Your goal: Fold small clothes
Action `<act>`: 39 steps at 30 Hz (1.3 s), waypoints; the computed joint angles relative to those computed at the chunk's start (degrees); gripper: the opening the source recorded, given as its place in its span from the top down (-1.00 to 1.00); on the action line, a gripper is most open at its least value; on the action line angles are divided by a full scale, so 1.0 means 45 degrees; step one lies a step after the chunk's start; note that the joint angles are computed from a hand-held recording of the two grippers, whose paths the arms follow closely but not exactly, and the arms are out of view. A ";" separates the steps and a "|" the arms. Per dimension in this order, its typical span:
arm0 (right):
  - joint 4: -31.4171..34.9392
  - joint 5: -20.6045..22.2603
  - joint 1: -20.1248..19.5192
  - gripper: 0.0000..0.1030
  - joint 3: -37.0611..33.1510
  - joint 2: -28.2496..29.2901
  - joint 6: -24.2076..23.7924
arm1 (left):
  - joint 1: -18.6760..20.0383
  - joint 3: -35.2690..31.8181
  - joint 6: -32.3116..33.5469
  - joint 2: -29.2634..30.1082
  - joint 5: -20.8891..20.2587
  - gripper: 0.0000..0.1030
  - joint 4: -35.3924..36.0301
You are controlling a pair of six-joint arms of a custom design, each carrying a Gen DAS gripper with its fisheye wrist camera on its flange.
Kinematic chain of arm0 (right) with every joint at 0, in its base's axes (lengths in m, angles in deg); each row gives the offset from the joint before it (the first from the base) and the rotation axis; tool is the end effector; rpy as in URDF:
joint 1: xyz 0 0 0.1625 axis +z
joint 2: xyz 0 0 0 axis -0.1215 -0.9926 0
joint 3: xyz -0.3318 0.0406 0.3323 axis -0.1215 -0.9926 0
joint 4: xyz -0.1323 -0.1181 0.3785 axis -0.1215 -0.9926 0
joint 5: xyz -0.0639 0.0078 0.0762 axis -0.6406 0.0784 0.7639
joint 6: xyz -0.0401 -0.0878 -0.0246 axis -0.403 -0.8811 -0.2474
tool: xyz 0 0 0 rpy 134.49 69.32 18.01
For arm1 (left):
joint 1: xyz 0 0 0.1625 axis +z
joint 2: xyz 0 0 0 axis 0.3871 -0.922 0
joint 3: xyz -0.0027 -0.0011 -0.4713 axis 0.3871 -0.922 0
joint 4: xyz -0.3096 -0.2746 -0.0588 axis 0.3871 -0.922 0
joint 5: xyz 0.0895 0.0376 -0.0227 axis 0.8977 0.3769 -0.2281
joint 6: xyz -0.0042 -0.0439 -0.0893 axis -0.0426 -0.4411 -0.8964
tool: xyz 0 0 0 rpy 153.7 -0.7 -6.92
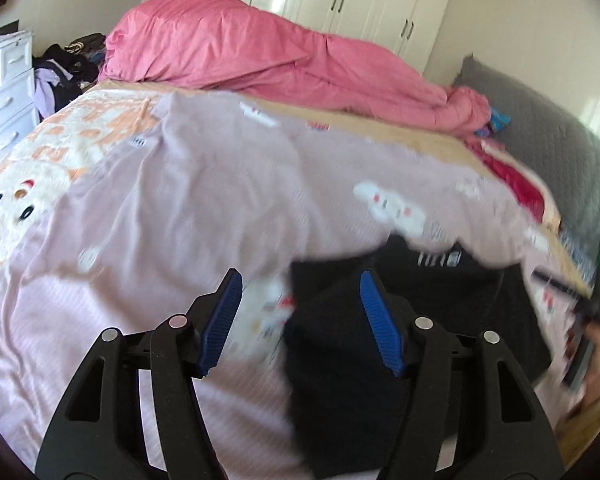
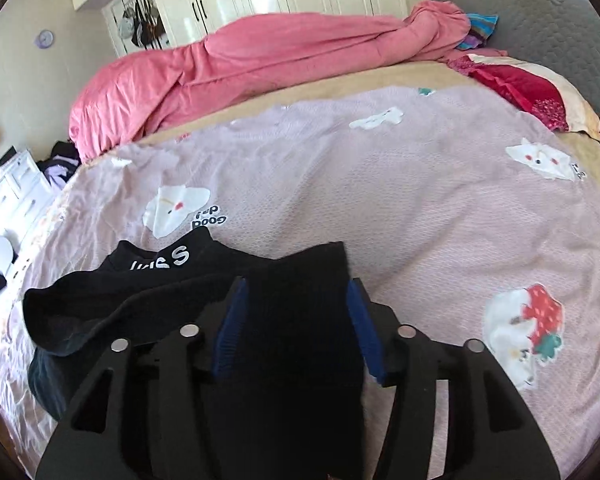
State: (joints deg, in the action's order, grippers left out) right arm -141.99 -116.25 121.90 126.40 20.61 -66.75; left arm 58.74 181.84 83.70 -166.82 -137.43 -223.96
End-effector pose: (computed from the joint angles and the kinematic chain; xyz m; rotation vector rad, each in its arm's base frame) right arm 0.3290 -0.5693 -0.0016 0.0674 -2.2764 1.1223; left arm 0.0757 -0.6227 0.4610 0.6004 2.4890 -0.9038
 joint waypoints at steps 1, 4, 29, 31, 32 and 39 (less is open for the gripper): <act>-0.0297 -0.0173 0.0025 -0.24 0.0121 -0.0001 -0.0199 | 0.0105 0.0196 0.0211 -0.0103 0.0147 -0.04 0.0031; -0.0522 -0.0392 -0.0042 -0.26 0.0278 -0.0008 -0.0404 | 0.0249 0.0702 0.1089 -0.0201 0.0828 -0.04 -0.0220; -0.0100 0.1576 -0.1201 -0.42 0.1033 -0.0311 0.1726 | 0.0706 -0.2343 -0.2590 0.2454 0.0701 -0.07 0.1973; -0.0084 0.1567 -0.1197 -0.30 0.0974 -0.0275 0.1610 | 0.0548 -0.1908 -0.1482 0.2224 0.0463 -0.07 0.1653; -0.0053 0.1585 -0.1204 -0.19 0.0944 -0.0267 0.1579 | 0.0481 -0.1747 -0.1086 0.2132 0.0359 -0.07 0.1617; -0.0380 0.1387 -0.0951 0.72 0.0633 0.0004 0.0764 | 0.0336 -0.1518 -0.0740 0.2209 0.0198 0.40 0.1822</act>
